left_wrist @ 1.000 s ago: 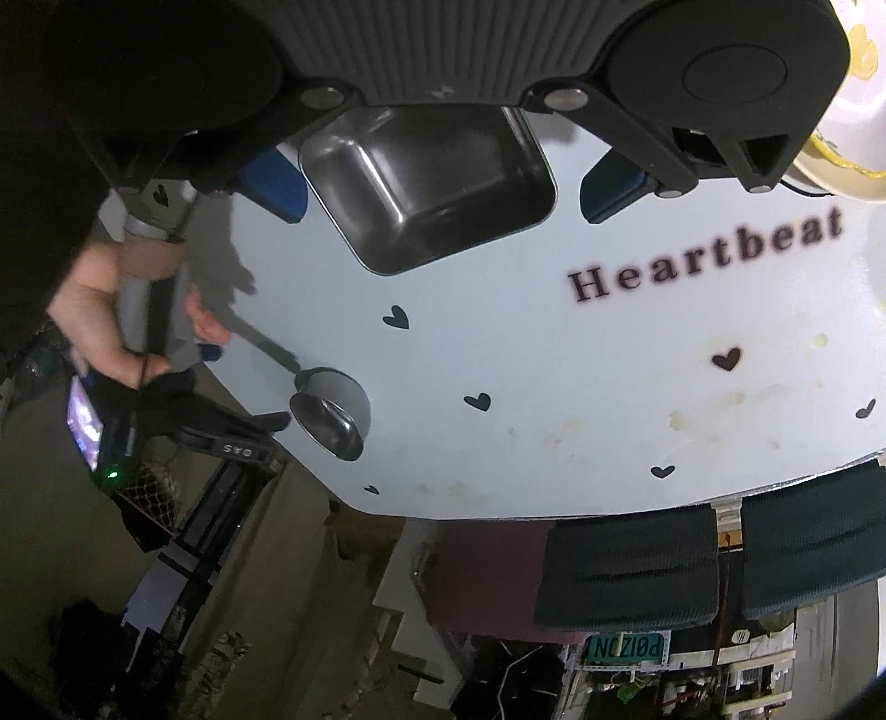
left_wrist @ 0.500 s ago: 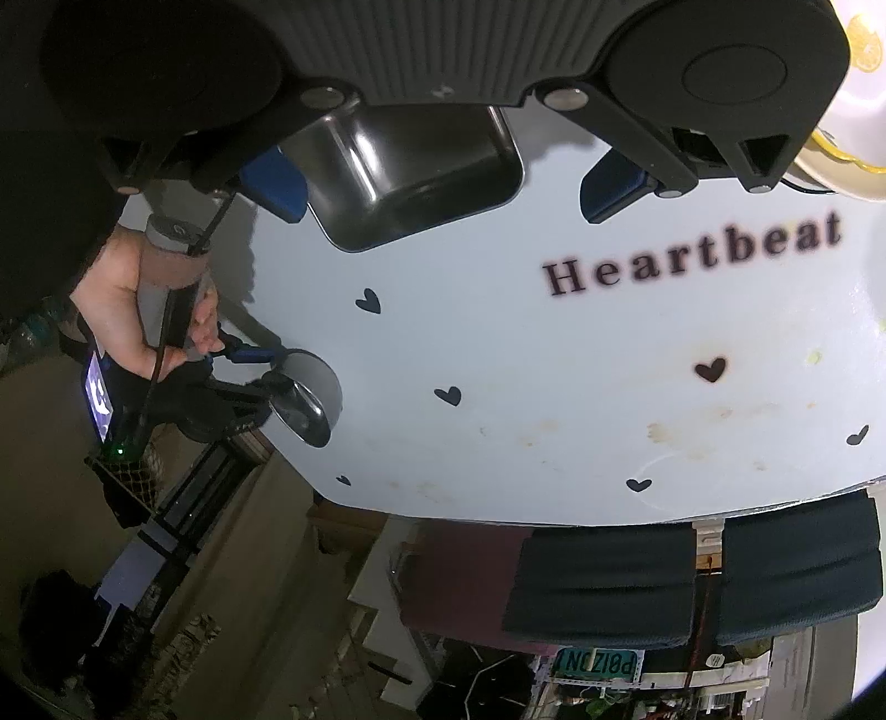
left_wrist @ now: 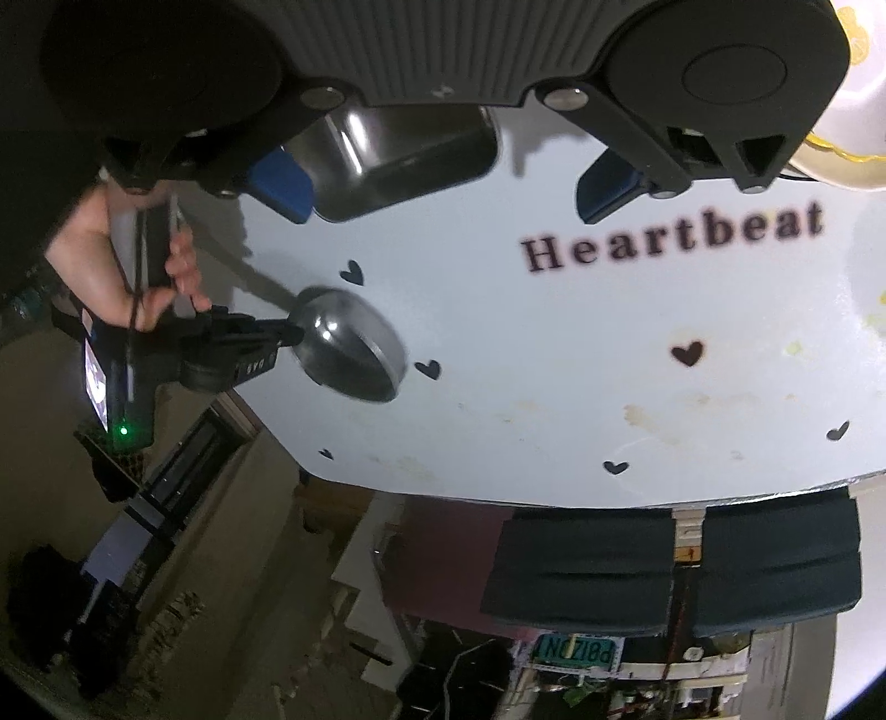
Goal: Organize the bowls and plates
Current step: 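Move the right gripper to the round steel bowl and close on its rim, then close the left gripper on the round steel bowl rim beside the right gripper, then lift the round steel bowl with both grippers and carry it to the small steel tray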
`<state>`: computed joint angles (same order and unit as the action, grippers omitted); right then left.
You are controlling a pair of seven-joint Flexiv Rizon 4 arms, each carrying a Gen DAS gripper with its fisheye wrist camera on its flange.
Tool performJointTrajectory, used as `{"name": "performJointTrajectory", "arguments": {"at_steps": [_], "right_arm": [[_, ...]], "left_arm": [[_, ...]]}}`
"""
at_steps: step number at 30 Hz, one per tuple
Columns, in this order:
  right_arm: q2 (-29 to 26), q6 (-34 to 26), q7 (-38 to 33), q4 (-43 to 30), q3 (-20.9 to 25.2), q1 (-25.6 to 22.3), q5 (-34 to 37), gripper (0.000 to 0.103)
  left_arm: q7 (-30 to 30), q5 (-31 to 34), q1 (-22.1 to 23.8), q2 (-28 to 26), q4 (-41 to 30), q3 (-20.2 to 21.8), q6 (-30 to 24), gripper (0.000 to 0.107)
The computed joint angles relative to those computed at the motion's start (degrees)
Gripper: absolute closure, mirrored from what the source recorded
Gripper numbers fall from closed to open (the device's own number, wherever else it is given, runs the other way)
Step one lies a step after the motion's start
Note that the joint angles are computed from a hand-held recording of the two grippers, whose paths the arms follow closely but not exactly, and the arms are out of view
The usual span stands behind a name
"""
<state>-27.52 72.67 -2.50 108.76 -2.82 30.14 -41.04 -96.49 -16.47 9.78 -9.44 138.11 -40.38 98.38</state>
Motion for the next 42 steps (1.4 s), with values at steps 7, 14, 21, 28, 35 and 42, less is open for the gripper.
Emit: {"name": "performJointTrajectory", "arguments": {"at_steps": [7, 14, 21, 28, 35, 42], "right_arm": [[-3.94, -2.78, -20.19, -6.56, 8.42, -1.37, 6.96, 0.099], [-7.01, -1.82, -37.83, -10.92, 12.17, 0.34, 11.8, 0.098], [-6.48, -5.68, -38.18, -12.86, 10.45, 3.79, 16.37, 0.088], [-5.18, -10.11, -36.87, -13.02, 11.5, 4.01, 20.46, 0.069], [-5.85, -9.24, -38.53, -13.31, 13.2, 2.73, 23.92, 0.086], [-5.32, -5.08, -36.95, -11.3, 11.13, 3.47, 23.16, 0.095]], "left_arm": [[-2.59, 2.0, -9.12, -1.99, -2.76, 13.36, 0.72, 0.026], [-2.18, 1.45, -7.66, -4.69, -4.42, 15.28, -0.52, 0.046], [-2.17, -0.53, -0.32, -8.34, -4.46, 8.77, -0.74, 0.071], [-5.57, 3.85, 1.33, -11.45, -6.94, 7.08, -0.22, 0.071], [-4.71, 2.5, -8.21, -12.53, -10.76, 16.71, -4.62, 0.073], [-2.94, -0.28, -9.01, -12.61, -10.31, 16.56, -3.73, 0.096]]}}
